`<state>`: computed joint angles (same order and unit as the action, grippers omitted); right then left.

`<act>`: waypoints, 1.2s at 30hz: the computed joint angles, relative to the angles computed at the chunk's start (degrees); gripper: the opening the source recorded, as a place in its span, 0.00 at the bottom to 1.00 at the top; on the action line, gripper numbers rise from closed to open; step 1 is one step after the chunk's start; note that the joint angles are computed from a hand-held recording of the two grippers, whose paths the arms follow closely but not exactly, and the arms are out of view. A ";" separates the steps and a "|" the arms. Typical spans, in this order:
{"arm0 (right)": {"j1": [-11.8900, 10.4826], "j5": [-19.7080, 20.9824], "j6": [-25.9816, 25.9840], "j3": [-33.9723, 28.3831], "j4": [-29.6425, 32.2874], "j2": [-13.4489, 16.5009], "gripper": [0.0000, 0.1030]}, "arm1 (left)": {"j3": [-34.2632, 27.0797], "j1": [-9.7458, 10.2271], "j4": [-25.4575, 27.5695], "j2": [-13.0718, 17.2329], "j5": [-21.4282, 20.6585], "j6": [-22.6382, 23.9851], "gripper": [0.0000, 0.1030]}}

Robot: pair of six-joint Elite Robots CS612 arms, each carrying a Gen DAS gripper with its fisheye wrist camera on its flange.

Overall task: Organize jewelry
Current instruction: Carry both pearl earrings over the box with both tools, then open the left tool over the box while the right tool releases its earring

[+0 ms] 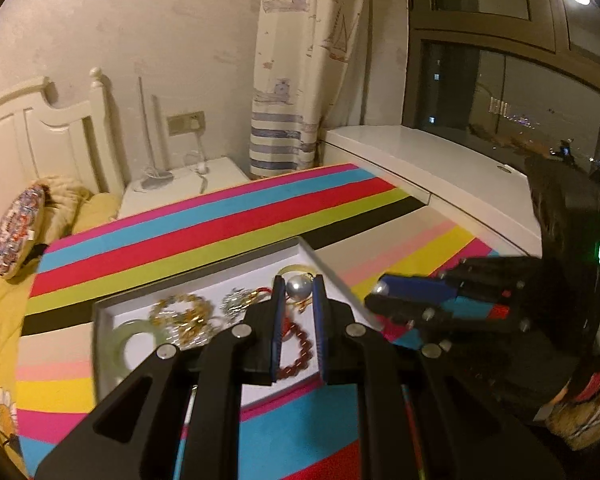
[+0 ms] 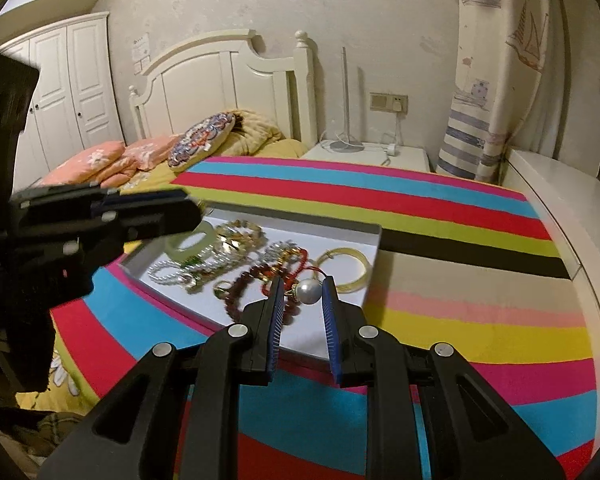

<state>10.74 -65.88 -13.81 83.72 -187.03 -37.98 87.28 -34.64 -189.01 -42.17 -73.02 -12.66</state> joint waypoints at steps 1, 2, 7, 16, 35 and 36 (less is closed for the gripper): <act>-0.02 -0.19 -0.27 -0.42 0.72 0.29 0.20 | -1.04 0.22 0.80 0.50 -0.93 -0.36 0.13; -0.01 -0.29 -0.39 -0.70 1.16 0.50 0.20 | -1.82 0.35 1.59 0.89 -1.33 -0.61 0.13; -0.21 -0.42 -1.11 -2.03 2.98 1.54 0.20 | -5.34 1.27 5.64 2.64 -3.97 -1.81 0.13; 0.28 -1.41 -4.92 -4.27 7.46 2.85 0.20 | -10.89 2.74 13.23 6.03 -8.77 -4.46 0.13; 1.29 -3.85 -7.43 -5.65 10.43 3.67 0.20 | -15.17 3.22 20.99 8.30 -8.83 -3.92 0.24; 1.26 -3.85 -7.28 -5.62 10.38 3.66 0.20 | -15.02 3.14 20.73 8.22 -8.37 -3.82 0.32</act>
